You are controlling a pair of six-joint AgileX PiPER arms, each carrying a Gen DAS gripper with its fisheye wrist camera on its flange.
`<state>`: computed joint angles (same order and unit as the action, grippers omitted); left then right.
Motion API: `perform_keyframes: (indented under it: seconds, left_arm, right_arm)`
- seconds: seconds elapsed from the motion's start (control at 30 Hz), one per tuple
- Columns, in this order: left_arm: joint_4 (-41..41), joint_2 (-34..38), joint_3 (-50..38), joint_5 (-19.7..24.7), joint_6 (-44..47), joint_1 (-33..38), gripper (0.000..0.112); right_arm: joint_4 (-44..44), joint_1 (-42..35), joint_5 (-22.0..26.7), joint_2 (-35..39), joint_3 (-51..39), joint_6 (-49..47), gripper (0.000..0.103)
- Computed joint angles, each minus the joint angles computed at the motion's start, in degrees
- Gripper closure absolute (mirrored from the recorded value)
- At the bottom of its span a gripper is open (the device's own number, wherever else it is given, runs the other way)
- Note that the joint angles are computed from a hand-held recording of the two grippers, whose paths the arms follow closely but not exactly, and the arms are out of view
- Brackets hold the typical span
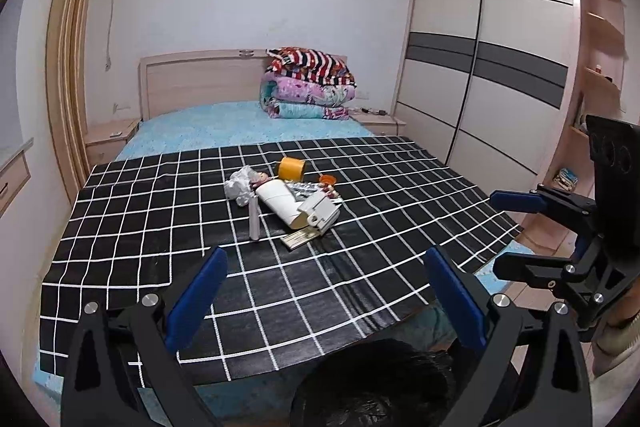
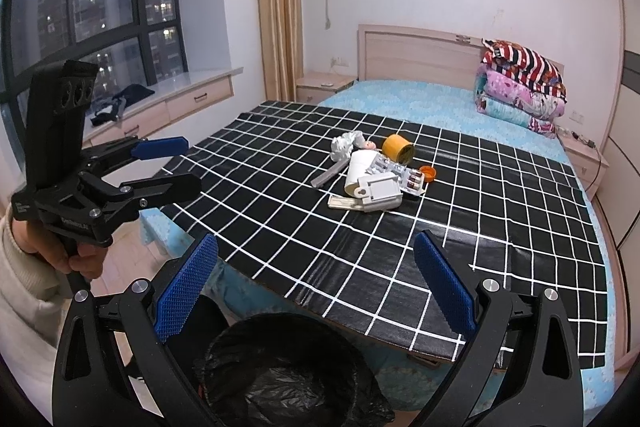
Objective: Collect trash
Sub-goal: 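Grasp the silver metal tube with left tool while right tool grasps the white plastic box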
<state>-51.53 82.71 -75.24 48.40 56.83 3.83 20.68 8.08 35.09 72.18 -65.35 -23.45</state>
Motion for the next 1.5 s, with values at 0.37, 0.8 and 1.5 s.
perform_keyframes:
  seconds: [0.37, 0.8, 1.5]
  left_arm:
    - [6.05, 9.13, -6.34, -3.58, -6.16, -1.84, 0.017]
    - [15.18, 23.83, -20.03, -3.67, -15.22, -5.69, 0.029]
    - [26.16, 48.71, -54.48, 10.09, -30.87, -8.44, 0.066]
  right_arm:
    - [1.99, -1.62, 0.49, 9.48, -6.15, -3.26, 0.004]
    - [2.33, -2.63, 1.31, 22.0, -14.48, -3.67, 0.004]
    - [-6.85, -3.27, 7.73, 45.13, -39.57, 3.22, 0.013]
